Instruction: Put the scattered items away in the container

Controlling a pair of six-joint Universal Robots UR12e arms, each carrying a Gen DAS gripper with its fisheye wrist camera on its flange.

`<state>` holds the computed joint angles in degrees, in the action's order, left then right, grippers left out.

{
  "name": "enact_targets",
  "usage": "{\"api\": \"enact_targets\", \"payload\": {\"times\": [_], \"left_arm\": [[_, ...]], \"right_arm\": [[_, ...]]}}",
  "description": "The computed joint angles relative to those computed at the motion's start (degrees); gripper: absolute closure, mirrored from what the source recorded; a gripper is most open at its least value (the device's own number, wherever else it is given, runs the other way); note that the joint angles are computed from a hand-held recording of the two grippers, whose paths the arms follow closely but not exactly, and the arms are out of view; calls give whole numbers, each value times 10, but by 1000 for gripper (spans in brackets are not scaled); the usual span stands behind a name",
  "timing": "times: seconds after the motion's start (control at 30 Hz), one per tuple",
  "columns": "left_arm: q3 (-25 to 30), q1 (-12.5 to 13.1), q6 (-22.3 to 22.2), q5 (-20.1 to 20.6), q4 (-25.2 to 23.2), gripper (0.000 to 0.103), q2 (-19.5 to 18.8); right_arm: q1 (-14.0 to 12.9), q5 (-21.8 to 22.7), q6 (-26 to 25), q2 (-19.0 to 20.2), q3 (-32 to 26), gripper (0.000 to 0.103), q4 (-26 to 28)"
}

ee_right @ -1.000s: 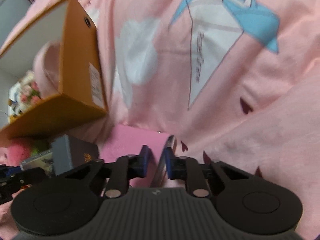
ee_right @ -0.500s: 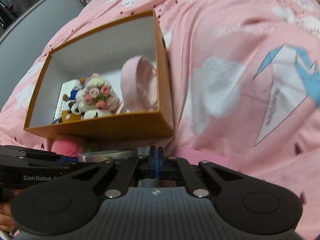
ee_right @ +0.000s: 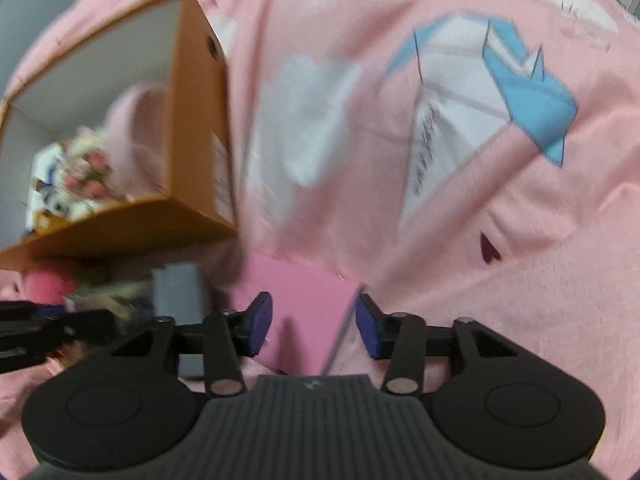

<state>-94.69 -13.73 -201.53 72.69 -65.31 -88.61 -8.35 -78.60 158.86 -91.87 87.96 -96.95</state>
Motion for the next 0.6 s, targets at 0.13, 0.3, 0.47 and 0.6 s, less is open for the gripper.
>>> {"api": "enact_targets", "payload": {"times": [0.13,0.3,0.47,0.6], "left_arm": [[-5,3,-1,-5,2,77,3],[-8,6,-5,-12,5,77,4],[-9,7,-5,-16,5,77,5],[-9,8,-5,-15,3,77,5]], "right_arm": [[15,-32,-23,25,-28,47,56],[20,-33,-9,53,-50,43,111],[19,-16,5,58,-43,30,104],[16,-3,-1,40,-14,33,56]]}}
